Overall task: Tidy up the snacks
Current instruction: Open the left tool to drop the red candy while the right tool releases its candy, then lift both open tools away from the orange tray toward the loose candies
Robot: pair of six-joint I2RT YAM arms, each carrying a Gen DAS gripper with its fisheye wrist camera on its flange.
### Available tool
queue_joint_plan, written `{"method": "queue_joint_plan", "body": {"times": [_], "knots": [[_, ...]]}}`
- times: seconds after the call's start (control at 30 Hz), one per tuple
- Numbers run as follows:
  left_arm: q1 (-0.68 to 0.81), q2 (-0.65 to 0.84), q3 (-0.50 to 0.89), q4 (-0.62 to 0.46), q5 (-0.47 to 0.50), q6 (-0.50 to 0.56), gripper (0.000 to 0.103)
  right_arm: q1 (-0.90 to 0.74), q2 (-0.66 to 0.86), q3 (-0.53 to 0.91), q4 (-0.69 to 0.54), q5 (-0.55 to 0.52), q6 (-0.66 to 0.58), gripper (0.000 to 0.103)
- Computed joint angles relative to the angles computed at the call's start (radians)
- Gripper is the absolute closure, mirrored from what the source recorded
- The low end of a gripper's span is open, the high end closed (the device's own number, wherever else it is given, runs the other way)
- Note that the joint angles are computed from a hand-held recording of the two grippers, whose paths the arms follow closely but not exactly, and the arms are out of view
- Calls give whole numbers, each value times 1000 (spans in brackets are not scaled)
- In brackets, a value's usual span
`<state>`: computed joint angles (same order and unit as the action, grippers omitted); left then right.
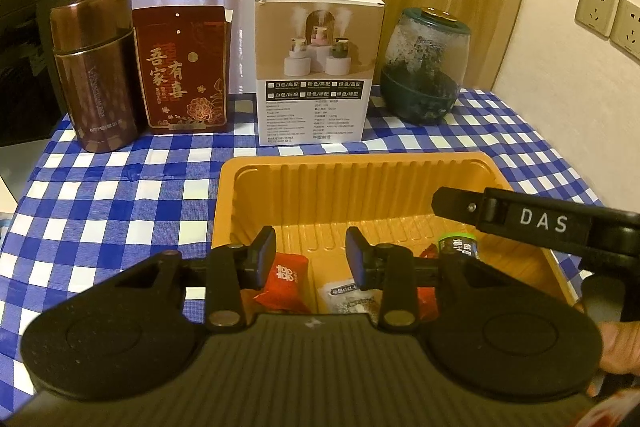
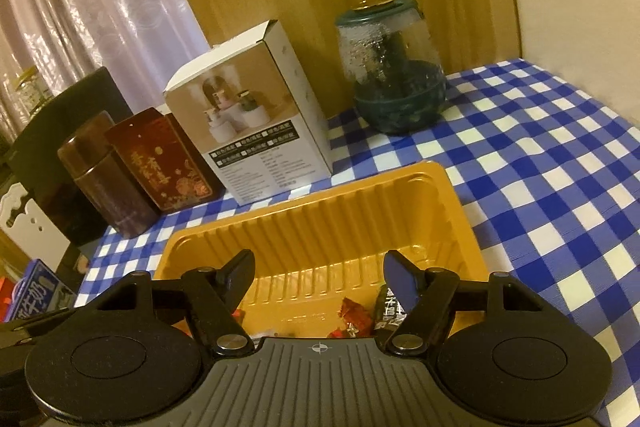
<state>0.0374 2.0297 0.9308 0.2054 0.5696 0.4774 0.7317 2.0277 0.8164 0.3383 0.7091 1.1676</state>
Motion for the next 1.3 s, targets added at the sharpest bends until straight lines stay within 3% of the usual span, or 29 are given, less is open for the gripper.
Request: {"method": "queue_joint_plan", "body": {"times": [0.37, 0.43, 0.5, 0.67, 0.77, 1.03, 1.17, 1.3], "knots": [[5, -10, -11, 7, 0, 9, 66, 17, -17, 2, -50, 57, 3, 32], [8, -16, -17, 11, 1, 12, 63, 25, -29, -8, -55, 78, 5, 28], [11, -22, -26, 21, 1, 9, 56, 39, -42, -22, -53, 113, 8, 16], [23, -44, -54, 42, 11, 6, 36, 68, -79, -34, -102, 168, 36, 12], [29, -61, -71, 46, 13, 15, 33, 89, -96, -43, -127, 187, 57, 11], [67, -113, -125, 47, 44, 40, 26, 182, -134, -74, -273, 235, 209, 11], [109, -160, -186, 54, 75, 72, 17, 246, -161, -84, -380, 266, 319, 11], [161, -210, -240, 28, 113, 119, 16, 317, -189, -78, -515, 296, 453, 11]]}}
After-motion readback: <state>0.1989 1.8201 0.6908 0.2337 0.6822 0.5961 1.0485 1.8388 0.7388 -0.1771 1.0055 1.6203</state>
